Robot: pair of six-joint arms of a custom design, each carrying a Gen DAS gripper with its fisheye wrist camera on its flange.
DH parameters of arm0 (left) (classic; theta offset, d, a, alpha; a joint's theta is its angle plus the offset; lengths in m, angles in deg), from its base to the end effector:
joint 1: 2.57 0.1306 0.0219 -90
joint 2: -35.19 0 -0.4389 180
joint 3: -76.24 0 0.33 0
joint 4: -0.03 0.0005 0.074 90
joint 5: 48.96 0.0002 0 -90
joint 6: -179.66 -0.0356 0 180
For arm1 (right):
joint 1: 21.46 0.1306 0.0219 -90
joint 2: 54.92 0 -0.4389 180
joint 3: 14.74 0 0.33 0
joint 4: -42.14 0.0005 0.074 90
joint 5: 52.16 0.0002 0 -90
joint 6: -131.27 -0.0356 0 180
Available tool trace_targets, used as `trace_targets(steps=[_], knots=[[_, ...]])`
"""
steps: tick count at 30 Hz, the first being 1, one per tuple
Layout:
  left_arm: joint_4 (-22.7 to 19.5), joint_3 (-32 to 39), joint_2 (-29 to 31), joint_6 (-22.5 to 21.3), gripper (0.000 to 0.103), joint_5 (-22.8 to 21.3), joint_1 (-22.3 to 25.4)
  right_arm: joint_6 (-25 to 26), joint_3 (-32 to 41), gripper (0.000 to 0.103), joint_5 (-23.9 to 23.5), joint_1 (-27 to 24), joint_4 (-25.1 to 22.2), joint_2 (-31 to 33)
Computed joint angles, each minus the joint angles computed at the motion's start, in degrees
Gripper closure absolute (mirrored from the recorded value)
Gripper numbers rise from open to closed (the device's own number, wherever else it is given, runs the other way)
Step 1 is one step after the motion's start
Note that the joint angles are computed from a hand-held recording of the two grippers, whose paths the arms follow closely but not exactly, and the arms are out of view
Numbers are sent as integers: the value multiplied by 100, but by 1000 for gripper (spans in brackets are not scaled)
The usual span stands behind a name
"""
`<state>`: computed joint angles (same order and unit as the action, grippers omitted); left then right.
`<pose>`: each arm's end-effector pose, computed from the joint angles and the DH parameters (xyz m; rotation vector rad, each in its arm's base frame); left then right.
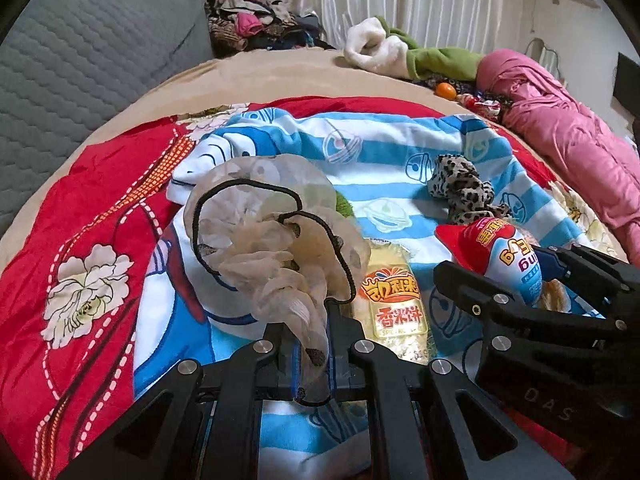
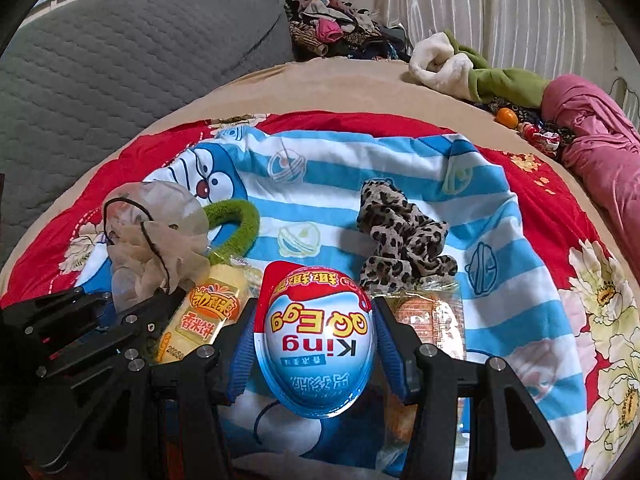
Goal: Organize objects
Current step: 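Lower the scrunchie and Kinder egg into the striped tray with both tools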
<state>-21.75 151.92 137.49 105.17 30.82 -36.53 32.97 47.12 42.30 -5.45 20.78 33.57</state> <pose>0.4036 -0.2648 0.3299 0.3049 2.3868 -0.1869 0.3647 0.1012 0.3399 -0.1259 2.4043 0.1030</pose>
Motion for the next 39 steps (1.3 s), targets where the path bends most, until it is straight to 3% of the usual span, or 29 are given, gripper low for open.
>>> trace_targets(steps=[21,39], knots=[[30,36,132,68,93,2,72,144,70,49,75,80,93,302],[-133,58,105,80,83,-3,104,126,27,48,140,67,110,179]])
